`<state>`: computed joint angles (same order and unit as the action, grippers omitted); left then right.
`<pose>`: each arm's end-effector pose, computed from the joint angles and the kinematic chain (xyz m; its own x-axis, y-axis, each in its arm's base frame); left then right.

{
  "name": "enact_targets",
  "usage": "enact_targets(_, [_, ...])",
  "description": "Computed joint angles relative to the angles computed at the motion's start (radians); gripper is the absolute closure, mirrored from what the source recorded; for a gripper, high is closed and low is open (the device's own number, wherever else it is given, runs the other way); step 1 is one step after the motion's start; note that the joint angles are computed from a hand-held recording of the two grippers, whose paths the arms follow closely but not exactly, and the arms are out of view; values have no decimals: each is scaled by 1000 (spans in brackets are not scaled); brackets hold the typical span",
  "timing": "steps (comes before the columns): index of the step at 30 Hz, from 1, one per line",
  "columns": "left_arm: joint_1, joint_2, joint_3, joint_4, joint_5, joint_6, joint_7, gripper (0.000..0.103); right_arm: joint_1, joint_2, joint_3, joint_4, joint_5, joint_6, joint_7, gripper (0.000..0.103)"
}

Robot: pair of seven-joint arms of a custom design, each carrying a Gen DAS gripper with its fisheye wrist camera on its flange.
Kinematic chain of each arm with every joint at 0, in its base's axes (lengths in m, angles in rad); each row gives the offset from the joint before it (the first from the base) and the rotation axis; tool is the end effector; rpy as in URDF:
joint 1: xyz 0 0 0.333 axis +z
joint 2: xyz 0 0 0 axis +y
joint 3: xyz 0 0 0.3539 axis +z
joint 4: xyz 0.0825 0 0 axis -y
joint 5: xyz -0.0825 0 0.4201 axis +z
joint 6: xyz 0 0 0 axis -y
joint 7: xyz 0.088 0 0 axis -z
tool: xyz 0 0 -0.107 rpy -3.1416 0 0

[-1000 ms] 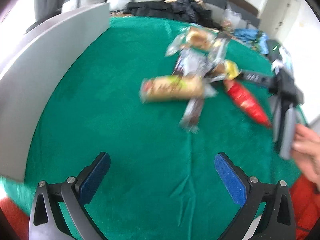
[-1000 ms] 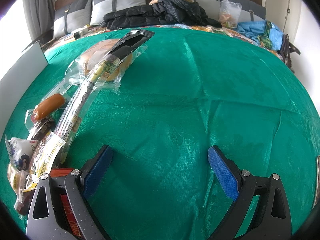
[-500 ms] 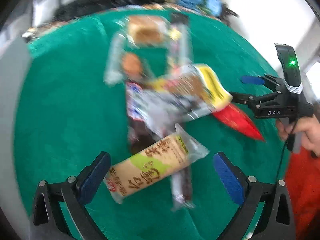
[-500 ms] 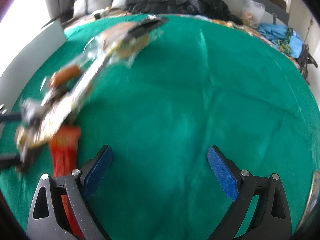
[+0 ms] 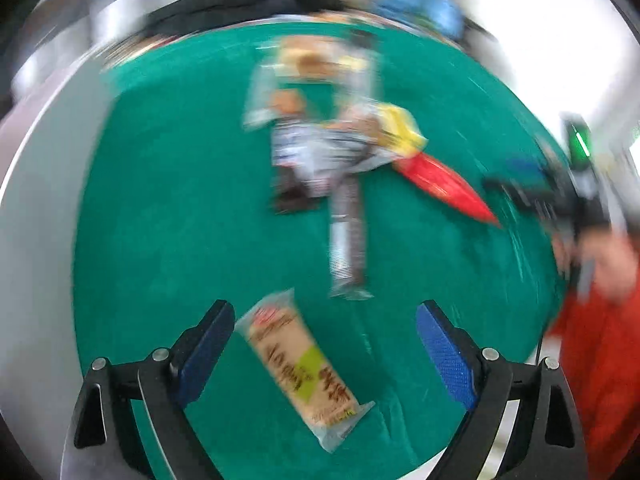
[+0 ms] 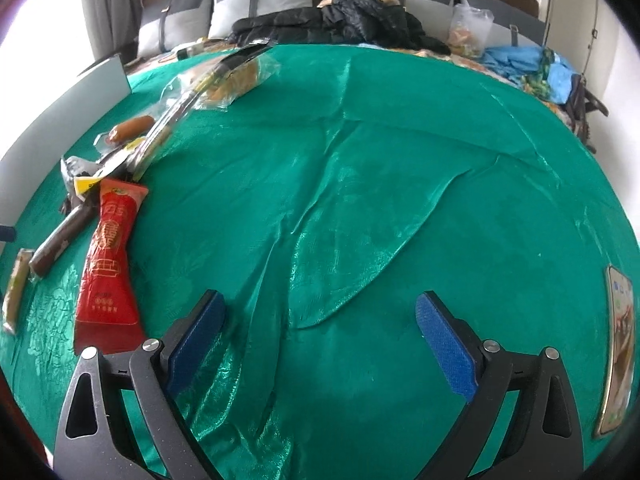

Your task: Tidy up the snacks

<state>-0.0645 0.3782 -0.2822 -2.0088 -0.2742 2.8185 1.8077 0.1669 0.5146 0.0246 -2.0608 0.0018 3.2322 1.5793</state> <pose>0.6467 -0.2062 0.3281 -0.3317 -0.9242 0.1896 -0.8726 0.2241 -0.4340 0.6639 0.1273 0.2593 0.1791 -0.9837 -0.0183 -0.7811 -0.1309 -0.6105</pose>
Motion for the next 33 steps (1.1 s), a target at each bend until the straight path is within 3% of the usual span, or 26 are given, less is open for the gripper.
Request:
enact_targets(3, [-116,-26,121,-60,81,31,-273,11,3,0,-3,2,0,-3,-1,5])
enact_targets(4, [-193,-31,202,-82,193,47,-420,11,3,0,-3,2,1,-3,-1,5])
enact_targets(7, [-351,-23,372,-100,437,50,-708,12,0,0,0,1,1,-3,-2,5])
enact_targets(10, [-393,-34,422,-118,569,41,-831,12,-1,0,1,2,2,-3,-3,5])
enact_targets(14, [-345,-32,376,-117,649,46,-901,11,1,0,-1,2,2,-3,-3,5])
enact_targets(16, [-365,-3,391,-89,681,61,-942,10,0,-1,0,1,2,-3,-3,5])
enact_targets(21, [-313,-8,351,-107,760,86,-1000,5,-2,-2,2,-1,3,-2,-4,5])
enact_targets(25, [-289,-2,332,-104,800,95,-1028,0,-1,-2,1,-2,3,-2,-4,5])
enact_targets(33, [-276,9,325,-96,832,116,-1042,0,-1,-2,2,-2,3,-1,-4,5])
